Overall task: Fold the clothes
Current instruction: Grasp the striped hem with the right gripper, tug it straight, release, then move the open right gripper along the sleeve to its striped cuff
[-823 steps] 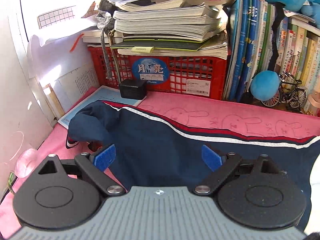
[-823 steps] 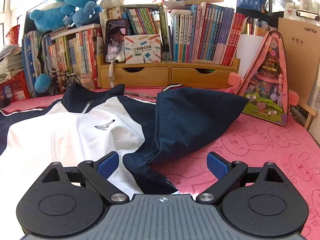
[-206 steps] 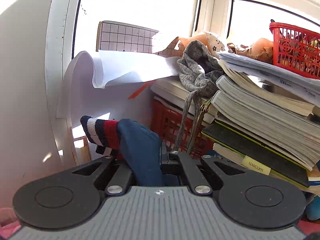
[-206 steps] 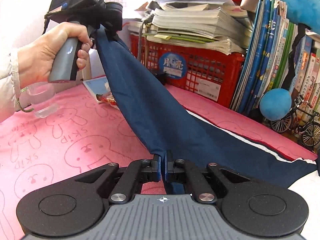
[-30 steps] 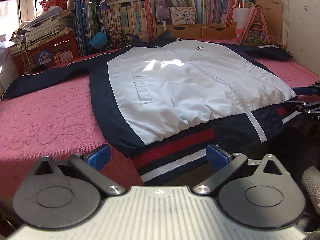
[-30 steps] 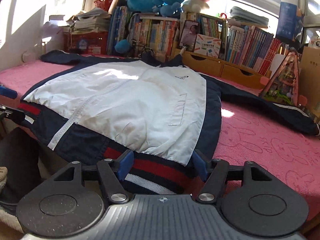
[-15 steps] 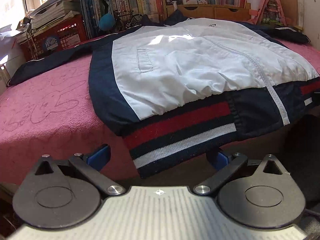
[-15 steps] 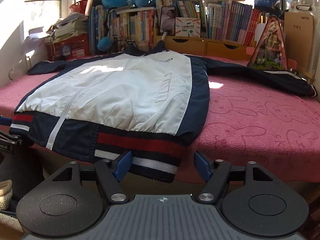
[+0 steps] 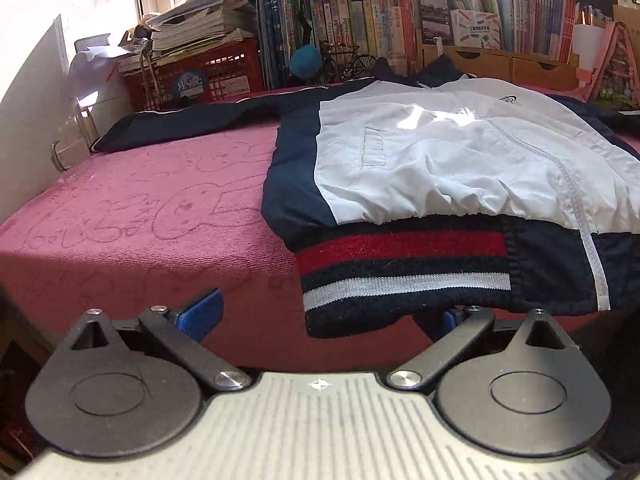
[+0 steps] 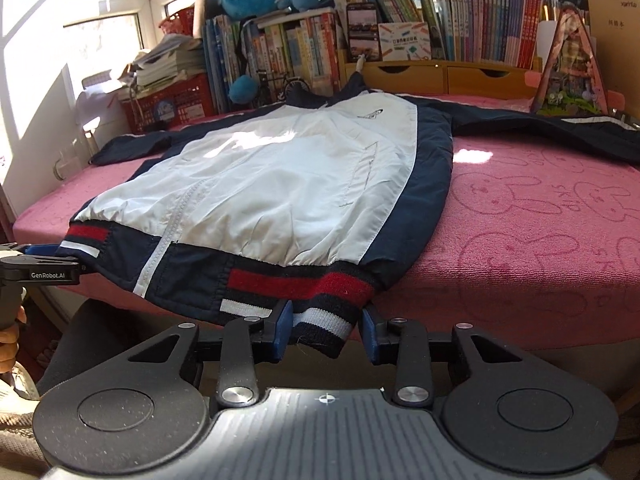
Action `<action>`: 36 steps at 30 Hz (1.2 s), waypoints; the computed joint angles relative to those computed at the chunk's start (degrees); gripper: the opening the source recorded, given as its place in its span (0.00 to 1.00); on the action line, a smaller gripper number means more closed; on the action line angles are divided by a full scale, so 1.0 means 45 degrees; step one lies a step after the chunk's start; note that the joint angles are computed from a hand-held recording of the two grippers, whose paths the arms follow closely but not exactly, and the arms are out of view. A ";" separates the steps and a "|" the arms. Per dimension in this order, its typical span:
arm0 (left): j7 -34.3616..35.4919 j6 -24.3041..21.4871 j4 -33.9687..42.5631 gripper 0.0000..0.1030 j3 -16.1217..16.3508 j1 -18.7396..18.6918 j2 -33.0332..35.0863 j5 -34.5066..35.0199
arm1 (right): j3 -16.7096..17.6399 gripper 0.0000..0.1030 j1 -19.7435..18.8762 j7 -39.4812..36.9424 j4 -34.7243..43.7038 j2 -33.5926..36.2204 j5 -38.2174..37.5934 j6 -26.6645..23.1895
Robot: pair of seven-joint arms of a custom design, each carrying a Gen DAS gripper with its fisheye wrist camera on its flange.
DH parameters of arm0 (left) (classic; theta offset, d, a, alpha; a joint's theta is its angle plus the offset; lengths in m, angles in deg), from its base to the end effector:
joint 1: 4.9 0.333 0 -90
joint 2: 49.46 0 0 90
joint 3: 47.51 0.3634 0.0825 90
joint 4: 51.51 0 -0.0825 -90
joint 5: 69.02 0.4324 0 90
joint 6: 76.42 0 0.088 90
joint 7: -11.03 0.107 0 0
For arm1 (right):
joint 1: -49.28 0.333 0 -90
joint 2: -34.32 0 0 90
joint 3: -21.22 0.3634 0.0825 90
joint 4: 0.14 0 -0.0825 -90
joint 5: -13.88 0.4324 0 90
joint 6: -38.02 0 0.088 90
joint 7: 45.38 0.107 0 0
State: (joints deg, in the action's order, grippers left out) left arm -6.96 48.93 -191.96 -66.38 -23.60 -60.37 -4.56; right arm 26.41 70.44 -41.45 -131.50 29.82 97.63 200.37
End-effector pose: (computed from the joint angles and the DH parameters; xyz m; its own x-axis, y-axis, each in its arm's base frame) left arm 0.4092 -0.2746 0.3936 0.5212 -0.8439 -0.1273 -0.5643 -0.2288 -0.7932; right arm 0.5202 0.2013 0.4359 0.6589 -0.7379 -0.1465 -0.5303 -0.3174 -0.7862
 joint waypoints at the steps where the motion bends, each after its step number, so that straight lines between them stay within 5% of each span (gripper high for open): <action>1: -0.0007 -0.0025 -0.0034 0.99 0.0007 -0.0001 -0.0036 -0.0054 | 0.0006 0.32 0.0016 -0.0084 -0.0017 -0.0035 -0.0002 -0.0079; 6: -0.0116 -0.0196 0.0028 0.99 -0.0048 -0.0008 0.0002 -0.0010 | -0.0038 0.31 -0.0041 0.0509 0.0207 0.0151 -0.0131 -0.0302; 8: -0.0447 -0.1017 0.0121 0.93 -0.0268 -0.0090 -0.0009 0.0134 | -0.0091 0.10 -0.0094 0.0597 0.0247 0.0067 0.0374 -0.0430; 11: -0.0236 -0.2556 0.0251 0.90 -0.0473 -0.0298 -0.0143 -0.0020 | -0.0133 0.08 -0.0080 -0.1207 0.0012 -0.0664 0.1867 -0.0489; 14: 0.0489 -0.3469 0.0246 0.85 -0.0317 -0.0390 -0.0104 -0.0844 | -0.0167 0.08 -0.0117 -0.1200 -0.0147 -0.0956 0.0975 -0.0581; 16: 0.0728 -0.3016 -0.0076 0.84 0.0040 -0.0366 -0.0321 -0.1750 | -0.0051 0.09 -0.0189 0.0445 -0.0170 -0.0512 -0.0895 -0.0091; 20: 0.0379 -0.2712 -0.0882 0.83 0.0049 -0.0280 -0.1303 -0.2268 | -0.0180 0.18 -0.0469 0.3505 -0.0177 -0.0089 -0.3897 -0.0721; 23: 0.0550 -0.3559 -0.0968 0.84 -0.0285 -0.0203 -0.1945 -0.1362 | -0.0503 0.41 -0.0387 0.1273 -0.0134 -0.0542 -0.2527 -0.0642; 25: 0.0764 -0.2890 -0.0951 0.86 -0.0117 -0.0019 -0.2349 -0.0317 | -0.0749 0.54 -0.0359 -0.0702 0.0328 -0.0666 -0.0864 -0.0778; 31: -0.0068 0.2697 0.0716 0.95 0.0726 0.1425 -0.0758 0.4080 | 0.0054 0.54 -0.0048 -0.4660 0.2950 0.1581 0.2347 -0.0002; 36: 0.1990 0.2885 0.1965 0.95 0.0890 0.1543 0.1399 0.2923 | 0.0571 0.54 -0.0067 -0.4756 0.4312 0.3400 0.1171 0.0091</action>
State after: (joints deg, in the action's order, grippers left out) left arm 1.99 61.91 -183.12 -62.37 -16.65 -54.08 8.59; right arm 28.98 70.14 -62.86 -112.10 45.12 102.90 200.78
